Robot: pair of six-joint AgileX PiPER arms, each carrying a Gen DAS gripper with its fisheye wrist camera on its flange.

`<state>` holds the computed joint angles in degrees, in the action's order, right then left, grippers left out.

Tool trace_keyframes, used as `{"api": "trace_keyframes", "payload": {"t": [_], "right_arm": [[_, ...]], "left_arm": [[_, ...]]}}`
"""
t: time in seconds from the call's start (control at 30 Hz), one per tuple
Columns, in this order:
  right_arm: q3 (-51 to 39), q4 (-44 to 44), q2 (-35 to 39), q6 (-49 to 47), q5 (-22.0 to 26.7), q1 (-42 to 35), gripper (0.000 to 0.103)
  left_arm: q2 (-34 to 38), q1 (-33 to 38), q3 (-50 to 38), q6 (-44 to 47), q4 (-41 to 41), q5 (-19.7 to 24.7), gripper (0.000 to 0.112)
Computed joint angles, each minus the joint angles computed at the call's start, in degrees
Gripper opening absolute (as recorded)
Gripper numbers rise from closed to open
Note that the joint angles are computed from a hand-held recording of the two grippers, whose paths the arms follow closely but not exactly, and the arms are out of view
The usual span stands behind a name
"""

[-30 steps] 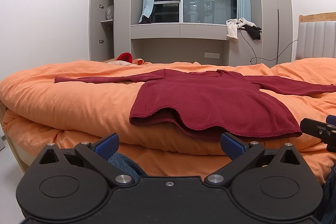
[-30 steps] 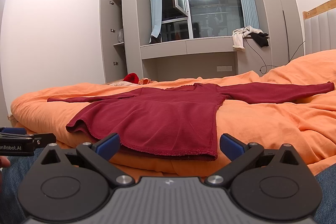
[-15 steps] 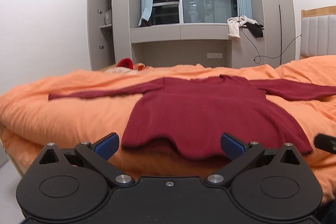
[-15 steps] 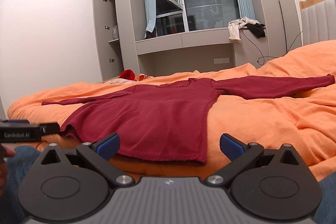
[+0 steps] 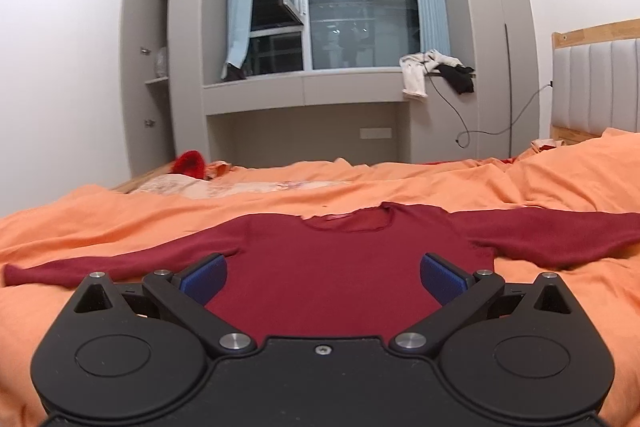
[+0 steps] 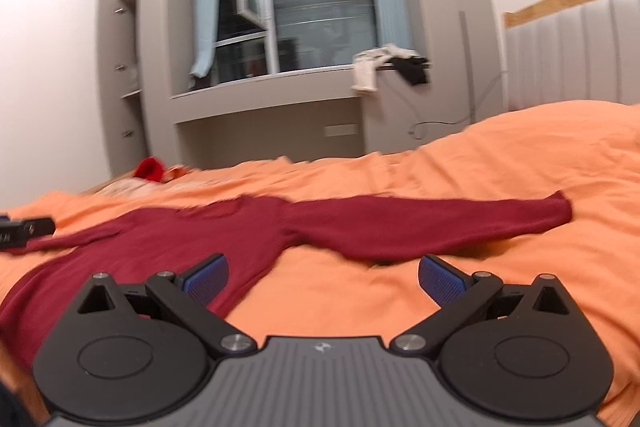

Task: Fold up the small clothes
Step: 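Reach the right gripper to a sleeve cuff and close on it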

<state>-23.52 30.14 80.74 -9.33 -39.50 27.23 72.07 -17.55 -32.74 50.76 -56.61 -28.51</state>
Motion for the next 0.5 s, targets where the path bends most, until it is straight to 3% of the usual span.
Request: {"api": "trace_keyframes", "payload": {"t": [0.23,0.3,0.4,0.5], "right_arm": [[-8.3,-18.1,8.9,16.8,0.9,-19.2,0.103],[-12.4,-21.5,12.3,20.1,3.6,-23.6,0.103],[-18.9,-25.2,16.6,22.2,10.3,-28.4,0.103],[-24.9,-31.5,22.0,29.1,13.6,-32.4,0.103]], "left_arm": [[14.4,4.0,-11.9,-1.8,4.8,6.1,0.103],[17.6,6.2,-14.3,-5.7,9.4,8.7,0.103],[22.3,9.8,-16.8,-18.9,22.3,11.8,0.103],[25.7,11.1,-18.3,-21.4,24.5,11.2,0.103]]}}
